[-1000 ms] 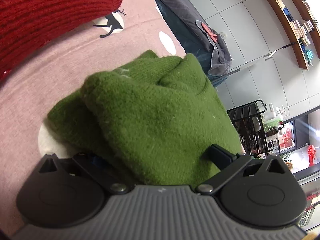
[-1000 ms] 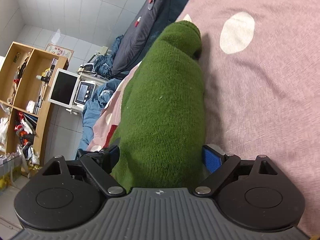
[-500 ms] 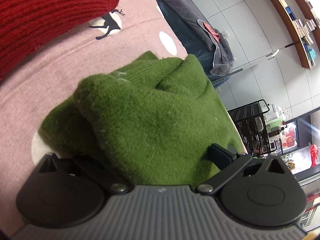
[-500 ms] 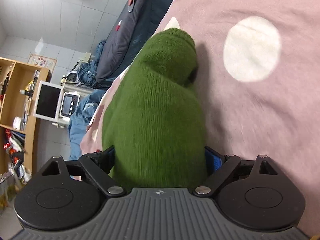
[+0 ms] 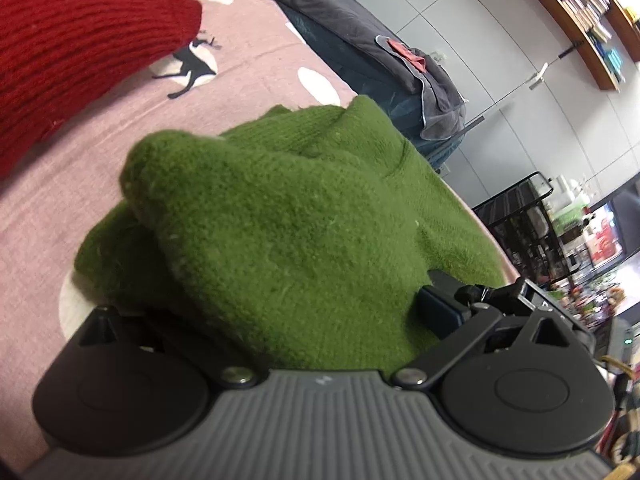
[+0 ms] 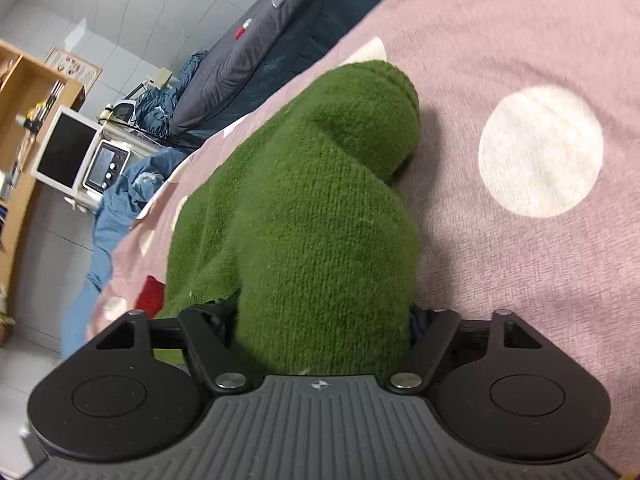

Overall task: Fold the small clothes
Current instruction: 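Lift the cardigan with the right gripper while the left gripper grasps it beside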

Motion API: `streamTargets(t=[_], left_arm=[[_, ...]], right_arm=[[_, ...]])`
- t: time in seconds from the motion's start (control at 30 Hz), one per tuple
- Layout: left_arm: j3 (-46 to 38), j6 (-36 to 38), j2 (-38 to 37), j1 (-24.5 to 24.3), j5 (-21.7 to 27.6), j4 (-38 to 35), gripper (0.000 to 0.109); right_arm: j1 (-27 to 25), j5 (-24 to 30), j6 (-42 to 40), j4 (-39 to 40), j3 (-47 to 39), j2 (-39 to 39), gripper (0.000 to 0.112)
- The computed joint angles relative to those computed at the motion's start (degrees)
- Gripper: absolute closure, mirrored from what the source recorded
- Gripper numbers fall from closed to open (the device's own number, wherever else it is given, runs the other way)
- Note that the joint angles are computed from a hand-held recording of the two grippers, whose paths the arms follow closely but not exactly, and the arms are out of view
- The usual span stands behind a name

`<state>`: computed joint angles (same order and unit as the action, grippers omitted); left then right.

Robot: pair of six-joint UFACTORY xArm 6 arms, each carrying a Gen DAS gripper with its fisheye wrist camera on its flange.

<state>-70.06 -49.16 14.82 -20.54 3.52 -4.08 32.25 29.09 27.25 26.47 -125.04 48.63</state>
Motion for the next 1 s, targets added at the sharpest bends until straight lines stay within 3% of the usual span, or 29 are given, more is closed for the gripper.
streamTargets(t=[0.07, 0.17, 0.23, 0.47, 0.63, 0.77, 1.0], left_arm=[[0.55, -6.11, -0.65, 0.54, 0.29, 7.15, 0.020], [1.73, -2.11, -1.59, -0.03, -0.60, 1.86, 0.034], [2.00, -2.16, -2.27, -0.01, -0.01, 2.69, 0.041], [1.03, -17.14, -5.03, 0.12, 4.97, 28.00, 0.059], [3.60, -7.96, -7.17, -2.18, 3.27, 18.80, 0.064], [3.17, -9.81, -8.28, -4.96, 5.58, 23.81, 0.065], [-0.20, -6.30, -7.98, -10.67, 9.69, 20.83, 0.065]], right_arm=[[0.52, -2.14, 2.25, -3.57, 1.53, -0.61, 0.009], [1.04, -4.82, 4.31, -7.05, 4.01, -1.85, 0.012], [1.49, -5.97, 5.83, -11.44, 4.74, -2.36, 0.017], [2.90, -5.93, 16.61, -31.92, 6.13, -4.53, 0.022], [3.19, -11.58, 30.60, -52.35, 16.36, -11.43, 0.024], [2.40, -13.81, 42.39, -68.13, 26.08, -18.58, 0.025], [1.96, -11.03, 46.88, -77.85, 34.81, -27.35, 0.025]])
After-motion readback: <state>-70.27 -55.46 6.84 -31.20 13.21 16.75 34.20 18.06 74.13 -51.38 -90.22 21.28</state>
